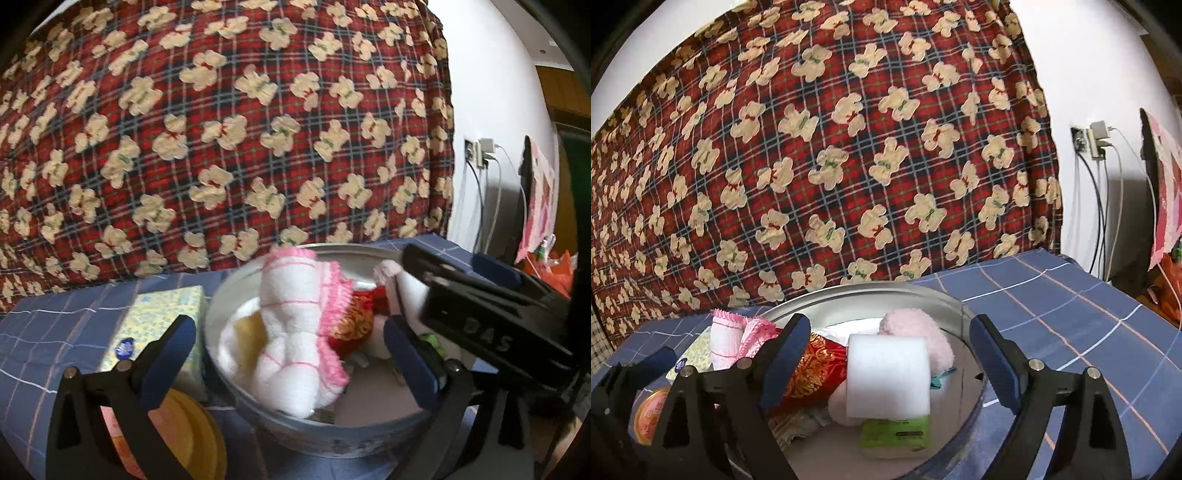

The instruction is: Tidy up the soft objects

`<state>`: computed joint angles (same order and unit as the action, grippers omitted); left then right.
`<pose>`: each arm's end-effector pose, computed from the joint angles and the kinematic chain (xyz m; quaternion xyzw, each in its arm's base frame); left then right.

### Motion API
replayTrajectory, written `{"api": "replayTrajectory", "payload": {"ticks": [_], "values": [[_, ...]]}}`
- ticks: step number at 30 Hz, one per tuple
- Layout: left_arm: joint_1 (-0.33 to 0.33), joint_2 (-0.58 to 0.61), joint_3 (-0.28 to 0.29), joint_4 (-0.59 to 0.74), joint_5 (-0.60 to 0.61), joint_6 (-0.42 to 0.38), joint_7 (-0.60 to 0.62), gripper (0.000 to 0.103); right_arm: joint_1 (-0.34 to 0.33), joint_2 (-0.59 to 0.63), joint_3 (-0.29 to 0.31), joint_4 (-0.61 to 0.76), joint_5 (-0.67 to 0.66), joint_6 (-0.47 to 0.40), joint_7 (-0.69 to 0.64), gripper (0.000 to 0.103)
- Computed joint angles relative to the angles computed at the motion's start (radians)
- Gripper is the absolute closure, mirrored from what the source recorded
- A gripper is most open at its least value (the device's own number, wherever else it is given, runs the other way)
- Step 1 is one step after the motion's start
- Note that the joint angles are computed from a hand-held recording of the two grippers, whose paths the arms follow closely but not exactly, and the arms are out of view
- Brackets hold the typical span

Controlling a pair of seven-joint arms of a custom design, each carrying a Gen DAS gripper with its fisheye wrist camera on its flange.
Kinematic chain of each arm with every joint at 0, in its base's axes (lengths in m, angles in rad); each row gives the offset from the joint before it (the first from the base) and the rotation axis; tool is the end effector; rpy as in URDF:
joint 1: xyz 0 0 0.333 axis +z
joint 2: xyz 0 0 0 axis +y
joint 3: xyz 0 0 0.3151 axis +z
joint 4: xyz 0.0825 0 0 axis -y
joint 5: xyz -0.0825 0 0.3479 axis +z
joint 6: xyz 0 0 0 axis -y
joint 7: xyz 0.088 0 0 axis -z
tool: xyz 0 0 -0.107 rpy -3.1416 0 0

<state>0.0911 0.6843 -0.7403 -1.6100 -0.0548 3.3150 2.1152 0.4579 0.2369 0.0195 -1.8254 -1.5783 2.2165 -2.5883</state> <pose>0.6410 -0.2945 0.4603 -0.3416 0.7515 -0.5092 0.2434 0.5648 0.2545 0.4650 -0.3549 0.7178 -0.4919 0.3418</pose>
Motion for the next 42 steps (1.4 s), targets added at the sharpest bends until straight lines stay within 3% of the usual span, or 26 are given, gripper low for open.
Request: {"api": "replayTrajectory", "payload": {"ticks": [13, 25, 42], "values": [[-0.002, -0.002, 0.016, -0.013, 0.025, 0.032, -0.037, 0.0, 0.047, 0.015, 0.012, 0.008, -0.017, -0.112, -0.039, 0.013], [0.033, -0.006, 0.003, -0.047, 0.111, 0.083, -0.128, 0.0, 0.091, 0.003, 0.027, -0.018, -0.065, -0.251, 0.009, 0.013], [0.057, -0.009, 0.005, -0.062, 0.192, 0.098, -0.224, 0.0, 0.116, 0.013, 0.036, -0.011, -0.082, -0.317, -0.007, 0.013]]}}
